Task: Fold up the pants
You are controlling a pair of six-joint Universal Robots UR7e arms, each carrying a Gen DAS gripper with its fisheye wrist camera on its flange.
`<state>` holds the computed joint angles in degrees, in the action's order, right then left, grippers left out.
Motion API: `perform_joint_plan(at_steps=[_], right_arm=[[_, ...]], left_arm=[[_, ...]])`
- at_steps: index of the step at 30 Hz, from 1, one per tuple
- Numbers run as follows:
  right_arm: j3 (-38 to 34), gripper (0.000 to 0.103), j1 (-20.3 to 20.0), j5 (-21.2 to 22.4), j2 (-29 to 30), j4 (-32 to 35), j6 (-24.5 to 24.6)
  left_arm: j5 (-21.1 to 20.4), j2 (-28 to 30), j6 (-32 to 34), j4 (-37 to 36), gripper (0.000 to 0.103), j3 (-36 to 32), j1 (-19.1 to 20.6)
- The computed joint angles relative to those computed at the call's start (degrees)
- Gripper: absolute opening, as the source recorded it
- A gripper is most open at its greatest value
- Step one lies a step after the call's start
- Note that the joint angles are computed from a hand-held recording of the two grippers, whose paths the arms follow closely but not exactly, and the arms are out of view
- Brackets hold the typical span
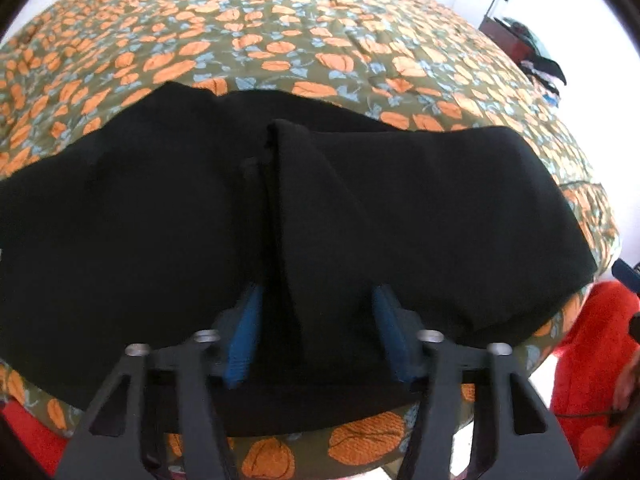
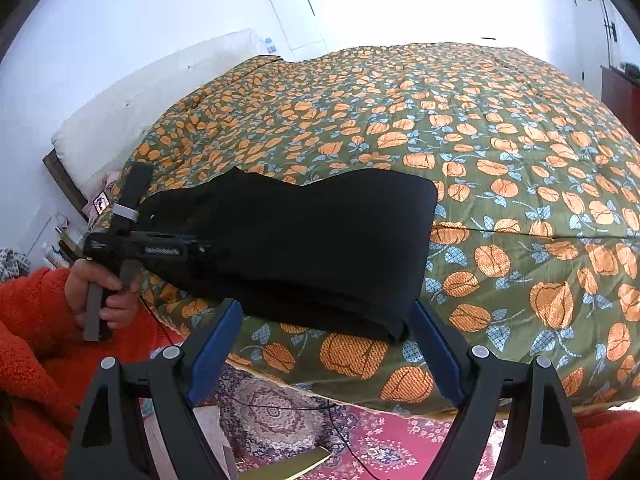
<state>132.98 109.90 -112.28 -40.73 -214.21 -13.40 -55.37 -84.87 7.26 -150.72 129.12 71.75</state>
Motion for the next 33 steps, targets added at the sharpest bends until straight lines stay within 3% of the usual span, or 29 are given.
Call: perform_joint_plan(at_steps=[1, 7, 12, 15, 18, 23, 26, 33], right_arm=[[0.09, 0.085, -0.05, -0.07, -0.03, -0.21, 0.13], [1.24, 0.085, -0.79, -0.30, -0.56, -3.67, 1.75], [1.51, 0.085, -2.54, 0.77, -1.34, -3.76, 4.48], [0.55, 0.085, -3.70, 3.09, -2.60, -0.93, 5.67], [-2.07, 0.085, -3.22, 6.50, -3.59, 1.71, 3.82], [-8.45, 0.085, -5.13, 15.88, -1.08, 14.12, 1.12], [-11.78, 0.084, -6.98, 9.83, 1.92, 25.81, 5.98], [-16.48, 0.080, -4.96, 10.42, -1.15, 28.79, 6.09]], left_arm=[[0.33, -0.55, -0.95, -0.01, 0.007, 0.16, -0.25], [-5.52, -7.60, 0.29, -0.14, 0.005, -0.48, 0.47], [-5.53, -4.86, 1.38, -0.06, 0.006, -1.68, 4.74], [-1.99, -3.84, 4.60, -3.31, 0.006, 0.71, 3.01], [-1.96, -4.42, 4.70, -3.48, 0.006, 1.51, 2.16], [-2.31, -3.93, 5.72, -4.74, 0.009, 1.73, 2.87], [-3.13, -3.25, 6.47, -5.02, 0.012, 1.24, 3.48], [-3.10, -2.44, 6.36, -5.75, 0.017, 0.93, 3.72]])
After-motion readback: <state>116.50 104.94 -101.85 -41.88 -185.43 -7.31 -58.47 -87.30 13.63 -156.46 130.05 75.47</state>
